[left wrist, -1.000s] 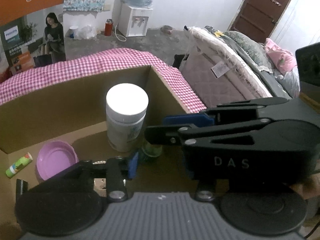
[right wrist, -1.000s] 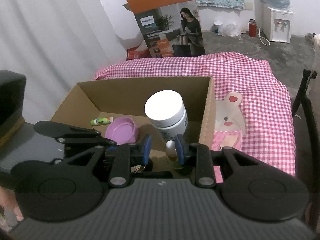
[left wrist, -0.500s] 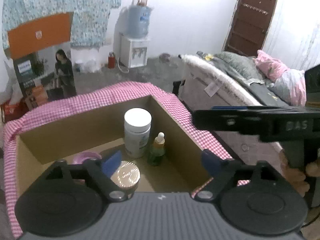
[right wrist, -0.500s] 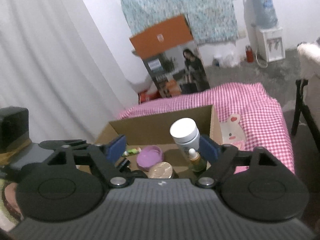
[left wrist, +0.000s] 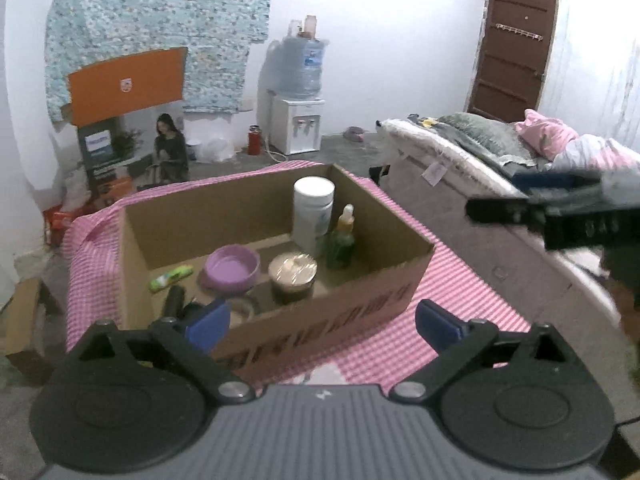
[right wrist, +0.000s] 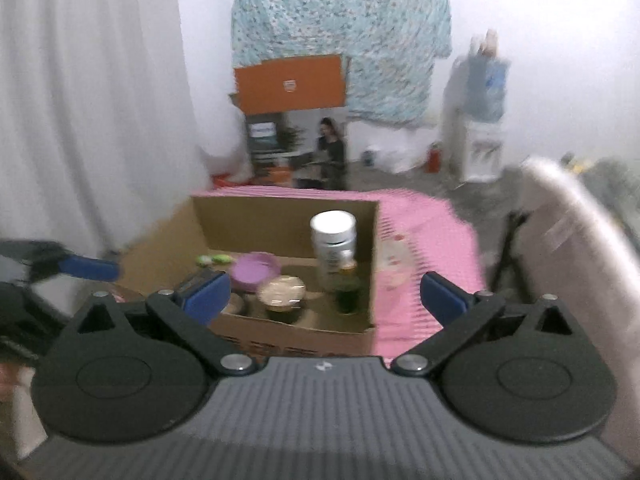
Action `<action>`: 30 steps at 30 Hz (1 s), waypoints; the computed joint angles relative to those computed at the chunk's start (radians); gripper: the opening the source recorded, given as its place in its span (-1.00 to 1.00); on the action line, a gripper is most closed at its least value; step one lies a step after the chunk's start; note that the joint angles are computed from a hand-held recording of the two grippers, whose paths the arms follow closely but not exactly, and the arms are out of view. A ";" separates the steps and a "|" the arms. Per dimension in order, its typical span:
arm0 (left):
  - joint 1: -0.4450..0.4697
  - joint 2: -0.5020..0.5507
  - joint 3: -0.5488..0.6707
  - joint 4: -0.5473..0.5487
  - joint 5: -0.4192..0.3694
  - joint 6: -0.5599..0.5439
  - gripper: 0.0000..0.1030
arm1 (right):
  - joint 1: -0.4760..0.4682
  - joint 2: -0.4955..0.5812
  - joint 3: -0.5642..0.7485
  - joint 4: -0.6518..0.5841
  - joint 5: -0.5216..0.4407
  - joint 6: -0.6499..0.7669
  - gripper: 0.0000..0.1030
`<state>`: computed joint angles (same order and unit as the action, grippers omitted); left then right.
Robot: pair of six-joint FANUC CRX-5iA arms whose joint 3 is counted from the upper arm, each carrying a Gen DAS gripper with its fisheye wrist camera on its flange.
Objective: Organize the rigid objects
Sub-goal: 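Move the right gripper back to the white charger plug on the bed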
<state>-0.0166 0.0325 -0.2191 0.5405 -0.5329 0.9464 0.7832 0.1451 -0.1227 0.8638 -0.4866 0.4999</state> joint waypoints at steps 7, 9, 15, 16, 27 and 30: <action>0.009 -0.060 -0.105 0.000 0.053 -0.043 0.95 | 0.035 -0.007 -0.037 0.193 -0.048 -0.083 0.97; 0.011 -0.059 -0.119 0.016 0.054 -0.063 0.95 | 0.039 -0.017 -0.058 0.202 -0.029 -0.116 0.97; 0.000 -0.050 -0.161 -0.016 0.093 -0.065 0.95 | 0.029 -0.034 -0.118 0.062 0.135 -0.128 0.97; -0.002 -0.044 -0.166 -0.017 0.100 -0.069 0.95 | 0.038 -0.023 -0.105 -0.012 0.130 -0.093 0.97; -0.028 0.073 -0.152 0.004 0.165 -0.150 0.72 | 0.042 0.129 0.106 -0.667 0.103 0.329 0.97; -0.032 0.105 -0.146 0.045 0.166 -0.180 0.55 | 0.022 0.158 0.163 -0.826 0.083 0.433 0.95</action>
